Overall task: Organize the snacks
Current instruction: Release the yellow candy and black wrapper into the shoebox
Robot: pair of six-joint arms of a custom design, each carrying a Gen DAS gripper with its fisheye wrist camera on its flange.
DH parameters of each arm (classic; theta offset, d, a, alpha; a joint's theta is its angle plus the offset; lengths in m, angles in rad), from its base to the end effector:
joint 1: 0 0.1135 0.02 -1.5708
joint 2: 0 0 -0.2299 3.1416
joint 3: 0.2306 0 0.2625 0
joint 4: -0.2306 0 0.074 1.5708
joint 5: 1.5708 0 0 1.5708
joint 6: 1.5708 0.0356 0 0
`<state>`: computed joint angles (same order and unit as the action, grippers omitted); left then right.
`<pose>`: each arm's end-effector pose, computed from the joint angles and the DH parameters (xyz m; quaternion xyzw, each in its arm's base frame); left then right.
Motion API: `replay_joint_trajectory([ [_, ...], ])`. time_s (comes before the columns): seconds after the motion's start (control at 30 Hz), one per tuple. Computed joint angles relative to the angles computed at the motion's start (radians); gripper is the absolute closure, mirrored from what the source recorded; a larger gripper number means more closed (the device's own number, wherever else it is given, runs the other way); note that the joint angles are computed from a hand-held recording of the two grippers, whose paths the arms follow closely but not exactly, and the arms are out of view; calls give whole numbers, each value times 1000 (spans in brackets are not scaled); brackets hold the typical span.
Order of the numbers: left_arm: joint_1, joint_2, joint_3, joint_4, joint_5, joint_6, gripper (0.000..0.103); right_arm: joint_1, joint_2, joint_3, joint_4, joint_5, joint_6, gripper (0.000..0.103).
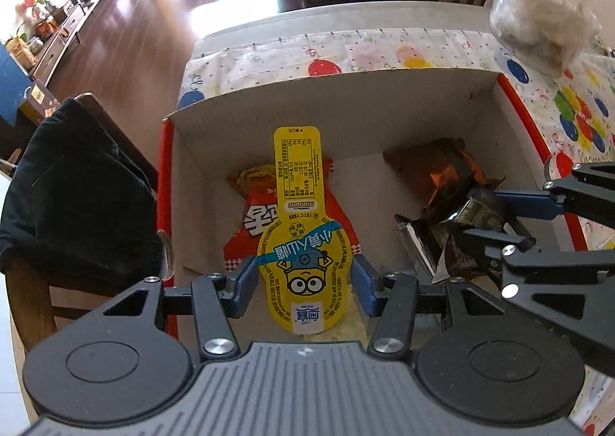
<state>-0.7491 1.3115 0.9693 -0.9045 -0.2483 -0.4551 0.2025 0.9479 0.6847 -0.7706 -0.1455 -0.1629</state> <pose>0.1938 -0.1682 0.2036 0.1237 0.9717 0.0100 0.2012 0.1989 0.0461 0.1978 -0.1937 0.9421 0.0753 0.2631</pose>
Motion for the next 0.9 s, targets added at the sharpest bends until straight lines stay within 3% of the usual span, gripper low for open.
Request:
replay_joint_trajectory([
  [0.33,-7,18,13,1,9,-6,50,-10,-21,-1,-26,-6,6,66],
  [0.43,-13,1,6,1,5,-27,44,-28,-46,-11,-44,-18,-4,62],
  [0.6,-37,-58,-23,1,-13,-65,41,-76,-114,-27,-81,-70,-30,40],
  [0.9,-129,-221,-71,-32,-93,-161,32,-142,-235,-2,-180,-146,-69,24],
])
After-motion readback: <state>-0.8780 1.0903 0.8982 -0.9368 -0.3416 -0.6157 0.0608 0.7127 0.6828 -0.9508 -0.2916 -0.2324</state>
